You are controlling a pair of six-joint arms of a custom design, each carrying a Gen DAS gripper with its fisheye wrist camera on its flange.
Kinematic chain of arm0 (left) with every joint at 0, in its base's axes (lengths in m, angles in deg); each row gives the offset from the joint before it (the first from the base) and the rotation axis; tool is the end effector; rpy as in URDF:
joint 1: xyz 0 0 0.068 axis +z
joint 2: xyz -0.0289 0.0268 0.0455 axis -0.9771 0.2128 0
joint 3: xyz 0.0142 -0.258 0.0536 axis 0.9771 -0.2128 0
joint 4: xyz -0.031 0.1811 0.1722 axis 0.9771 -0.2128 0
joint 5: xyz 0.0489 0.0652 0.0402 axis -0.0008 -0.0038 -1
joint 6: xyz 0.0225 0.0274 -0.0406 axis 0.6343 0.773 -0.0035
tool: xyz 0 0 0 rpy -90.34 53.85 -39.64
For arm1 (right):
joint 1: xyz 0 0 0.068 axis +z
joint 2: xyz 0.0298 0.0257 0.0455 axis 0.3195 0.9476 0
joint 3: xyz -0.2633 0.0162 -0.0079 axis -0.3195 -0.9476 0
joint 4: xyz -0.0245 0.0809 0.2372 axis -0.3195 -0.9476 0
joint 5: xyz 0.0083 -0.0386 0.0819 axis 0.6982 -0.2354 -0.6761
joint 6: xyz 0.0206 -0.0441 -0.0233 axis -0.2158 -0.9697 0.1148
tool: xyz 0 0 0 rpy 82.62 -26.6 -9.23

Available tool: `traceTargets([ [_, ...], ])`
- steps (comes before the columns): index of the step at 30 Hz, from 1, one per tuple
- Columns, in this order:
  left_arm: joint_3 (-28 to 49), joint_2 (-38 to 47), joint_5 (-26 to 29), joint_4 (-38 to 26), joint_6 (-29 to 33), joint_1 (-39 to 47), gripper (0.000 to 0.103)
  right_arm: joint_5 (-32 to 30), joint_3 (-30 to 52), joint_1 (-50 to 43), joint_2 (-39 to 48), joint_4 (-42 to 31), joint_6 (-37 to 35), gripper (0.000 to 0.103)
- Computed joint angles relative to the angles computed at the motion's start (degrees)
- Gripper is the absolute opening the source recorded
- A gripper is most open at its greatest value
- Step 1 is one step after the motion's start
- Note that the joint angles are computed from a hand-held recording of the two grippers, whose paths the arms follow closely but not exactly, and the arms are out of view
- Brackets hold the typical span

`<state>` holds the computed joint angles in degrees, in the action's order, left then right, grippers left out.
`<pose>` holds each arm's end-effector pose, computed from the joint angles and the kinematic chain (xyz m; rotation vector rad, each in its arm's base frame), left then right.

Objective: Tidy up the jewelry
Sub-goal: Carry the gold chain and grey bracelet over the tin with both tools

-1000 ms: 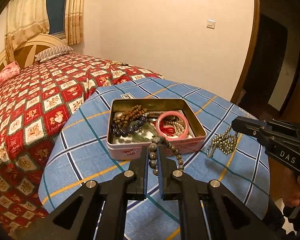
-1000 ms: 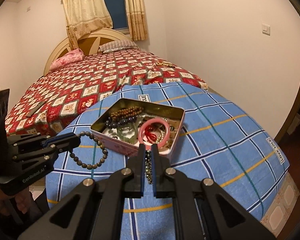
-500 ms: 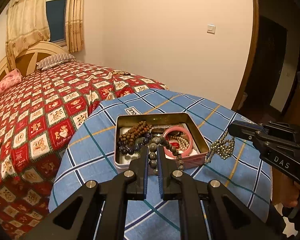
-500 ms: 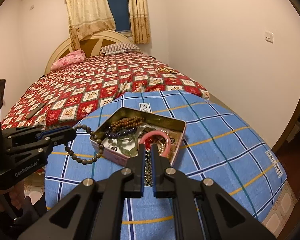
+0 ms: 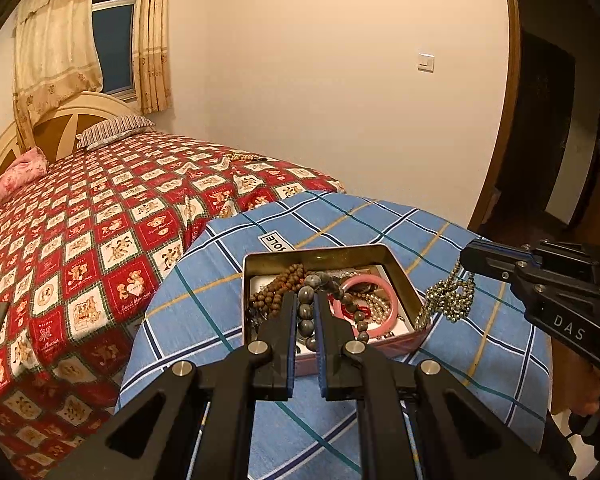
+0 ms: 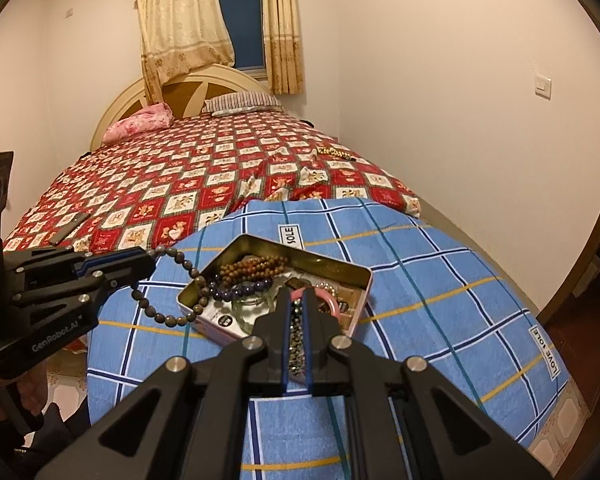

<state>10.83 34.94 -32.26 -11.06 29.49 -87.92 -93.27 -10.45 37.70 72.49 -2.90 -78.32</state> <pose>0.1596 -0.0253 0.3243 0.0186 2.1863 -0.0667 0.2343 0.0890 0.3643 -0.6494 2.1481 0.3378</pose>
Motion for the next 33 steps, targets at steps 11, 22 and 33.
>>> traceTargets([
  [11,2.3,4.7,1.4,2.1,1.8,2.3,0.007,1.2,3.5,0.6,3.8,0.6,-0.6,0.008],
  [22,3.3,9.7,0.3,5.0,3.3,1.9,0.007,2.5,6.8,1.1,8.3,0.7,-0.9,0.008],
  [33,3.8,14.1,-0.3,7.2,4.2,2.3,0.007,4.0,9.2,2.2,12.6,1.0,-1.2,0.008],
])
